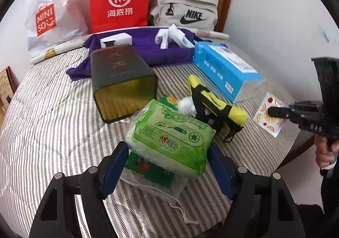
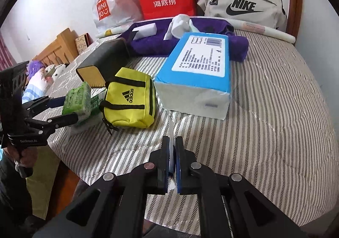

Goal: Organize soft objects
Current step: 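Lift the green wet wipes pack with the left gripper while the right gripper carries the orange-printed packet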

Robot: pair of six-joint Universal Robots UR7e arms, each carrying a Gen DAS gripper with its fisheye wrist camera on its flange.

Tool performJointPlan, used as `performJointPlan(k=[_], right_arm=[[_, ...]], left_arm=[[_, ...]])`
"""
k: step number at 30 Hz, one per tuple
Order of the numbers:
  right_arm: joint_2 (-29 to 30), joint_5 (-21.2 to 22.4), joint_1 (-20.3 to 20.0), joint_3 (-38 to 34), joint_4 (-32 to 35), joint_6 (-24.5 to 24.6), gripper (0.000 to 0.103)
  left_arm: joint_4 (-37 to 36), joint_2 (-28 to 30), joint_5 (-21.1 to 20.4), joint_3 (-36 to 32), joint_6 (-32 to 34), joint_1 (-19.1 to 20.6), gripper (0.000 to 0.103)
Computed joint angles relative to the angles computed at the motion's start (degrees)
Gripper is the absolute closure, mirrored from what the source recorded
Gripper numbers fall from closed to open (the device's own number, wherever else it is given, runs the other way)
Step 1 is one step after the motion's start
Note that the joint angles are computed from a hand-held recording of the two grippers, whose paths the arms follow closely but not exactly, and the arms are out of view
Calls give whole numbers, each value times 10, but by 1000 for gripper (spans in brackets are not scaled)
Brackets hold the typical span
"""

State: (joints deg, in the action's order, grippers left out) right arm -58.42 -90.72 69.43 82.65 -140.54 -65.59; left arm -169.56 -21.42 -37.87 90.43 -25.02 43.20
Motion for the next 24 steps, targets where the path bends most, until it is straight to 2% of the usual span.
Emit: performJointPlan(k=[7,14,24], right_arm=[[-3,10,1,-8,19,2,98],[11,-17,5,-15,23,0,98],[-6,22,8,-20,43,1,99]], left_arm=[[-26,-15,-2,16,-8,-3,29],[-38,-24,0,22,-12,-5,29],[-39,-32,7,15,-9,-6,29]])
